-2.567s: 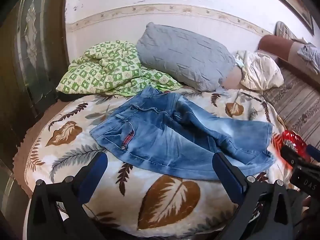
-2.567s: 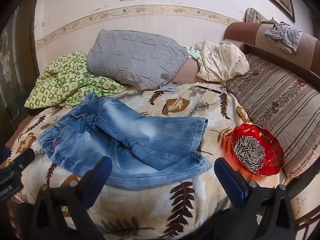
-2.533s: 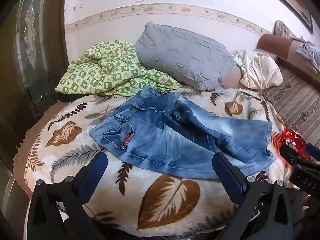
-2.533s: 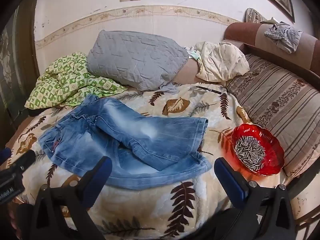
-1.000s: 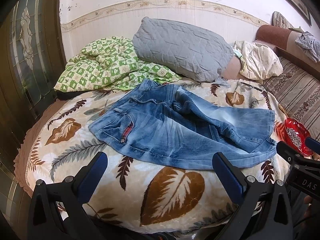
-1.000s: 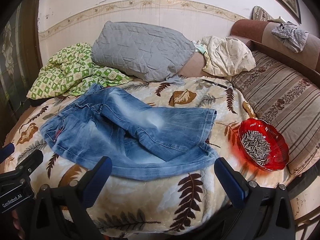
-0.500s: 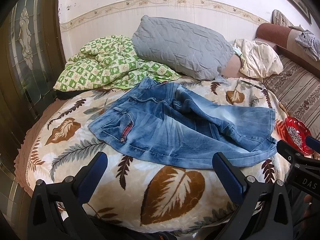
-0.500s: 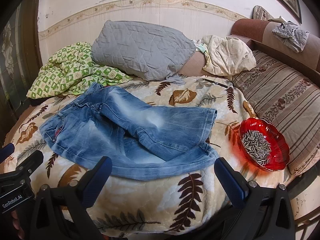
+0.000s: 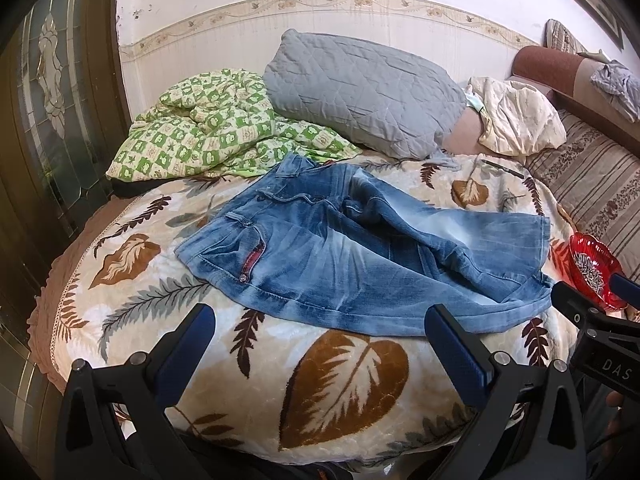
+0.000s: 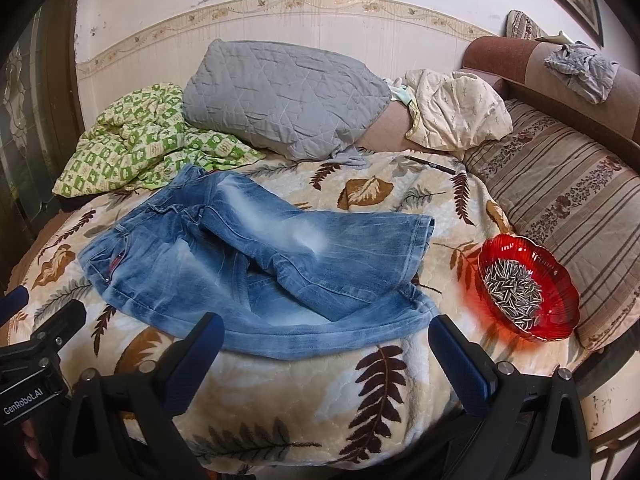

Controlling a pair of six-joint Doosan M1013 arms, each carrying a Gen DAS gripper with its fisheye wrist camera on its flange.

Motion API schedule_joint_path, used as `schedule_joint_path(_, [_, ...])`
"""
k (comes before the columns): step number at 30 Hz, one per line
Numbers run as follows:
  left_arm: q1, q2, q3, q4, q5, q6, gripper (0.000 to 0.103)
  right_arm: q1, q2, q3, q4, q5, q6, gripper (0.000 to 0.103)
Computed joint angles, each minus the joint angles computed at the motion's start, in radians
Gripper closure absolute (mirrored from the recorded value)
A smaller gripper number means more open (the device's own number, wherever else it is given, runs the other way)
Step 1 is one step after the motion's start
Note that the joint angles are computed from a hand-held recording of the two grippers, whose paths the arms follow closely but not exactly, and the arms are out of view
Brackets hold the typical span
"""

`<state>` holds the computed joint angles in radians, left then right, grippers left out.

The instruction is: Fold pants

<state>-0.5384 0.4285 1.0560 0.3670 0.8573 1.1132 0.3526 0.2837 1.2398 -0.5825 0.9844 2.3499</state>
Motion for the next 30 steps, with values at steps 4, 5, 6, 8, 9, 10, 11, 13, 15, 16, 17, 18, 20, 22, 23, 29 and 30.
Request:
schedule_joint_path(4, [0.0, 0.002, -0.003, -0.001, 0.004, 0.002, 0.0, -0.001, 0.0, 0.001, 0.002, 0.0, 0.0, 0.0])
schedule_joint_path(5, [0.0, 0.002, -0.003, -0.001, 0.004, 0.001, 0.0, -0.001, 0.0, 0.002, 0.002, -0.001, 0.001, 0.0])
schedule_joint_path(6, [0.0, 0.002, -0.003, -0.002, 0.005, 0.001, 0.0, -0.001, 0.001, 0.001, 0.004, -0.001, 0.0, 0.0])
schedule_joint_path(8, [-0.001, 0.004, -0.005, -0.002, 0.009, 0.0, 0.0, -0.002, 0.001, 0.003, 0.005, -0.001, 0.001, 0.0])
schedule_joint_path(9, [0.0, 0.006, -0.01, -0.006, 0.013, 0.005, 0.0, -0.002, 0.002, 0.003, 0.008, -0.001, 0.0, 0.0])
schedule_joint_path(10, [0.0, 0.008, -0.013, -0.008, 0.016, 0.008, 0.0, -0.003, 0.002, 0.003, 0.01, -0.001, 0.0, 0.0])
schedule_joint_path(11, [0.0, 0.009, -0.015, -0.008, 0.019, 0.01, 0.0, -0.004, 0.003, 0.003, 0.011, -0.001, -0.001, 0.0])
schedule_joint_path(13, [-0.001, 0.011, -0.017, -0.011, 0.023, 0.014, 0.0, -0.006, 0.003, 0.003, 0.014, -0.001, -0.004, 0.0])
schedule_joint_path(15, [0.001, 0.014, -0.022, -0.015, 0.03, 0.02, 0.0, -0.007, 0.003, 0.005, 0.016, -0.001, -0.003, 0.0])
schedule_joint_path(16, [0.001, 0.016, -0.025, -0.018, 0.033, 0.022, 0.0, -0.009, 0.003, 0.005, 0.023, -0.002, -0.003, 0.0])
schedule_joint_path(17, [0.001, 0.017, -0.027, -0.021, 0.035, 0.024, 0.0, -0.011, 0.003, 0.006, 0.03, -0.004, -0.005, 0.0])
schedule_joint_path(18, [0.002, 0.02, -0.032, -0.03, 0.039, 0.028, 0.0, -0.012, 0.003, 0.006, 0.036, -0.005, -0.006, 0.0])
schedule_joint_path(20, [0.009, 0.025, -0.038, -0.081, 0.03, 0.048, 0.0, -0.025, -0.001, 0.012, 0.076, -0.028, -0.027, 0.0])
schedule_joint_path(22, [0.024, 0.032, -0.048, -0.183, 0.006, 0.111, 0.0, -0.044, -0.014, 0.027, 0.126, -0.072, -0.054, 0.0])
schedule_joint_path(23, [0.032, 0.039, -0.058, -0.246, -0.001, 0.158, 0.0, -0.051, -0.019, 0.035, 0.131, -0.088, -0.061, 0.0])
schedule_joint_path(29, [0.056, 0.161, -0.244, -0.5, 0.139, 0.422, 0.0, -0.137, -0.059, 0.091, 0.251, -0.24, -0.149, 0.0])
schedule_joint_path(30, [0.054, 0.186, -0.282, -0.511, 0.166, 0.436, 0.0, -0.159, -0.059, 0.091, 0.272, -0.244, -0.157, 0.0])
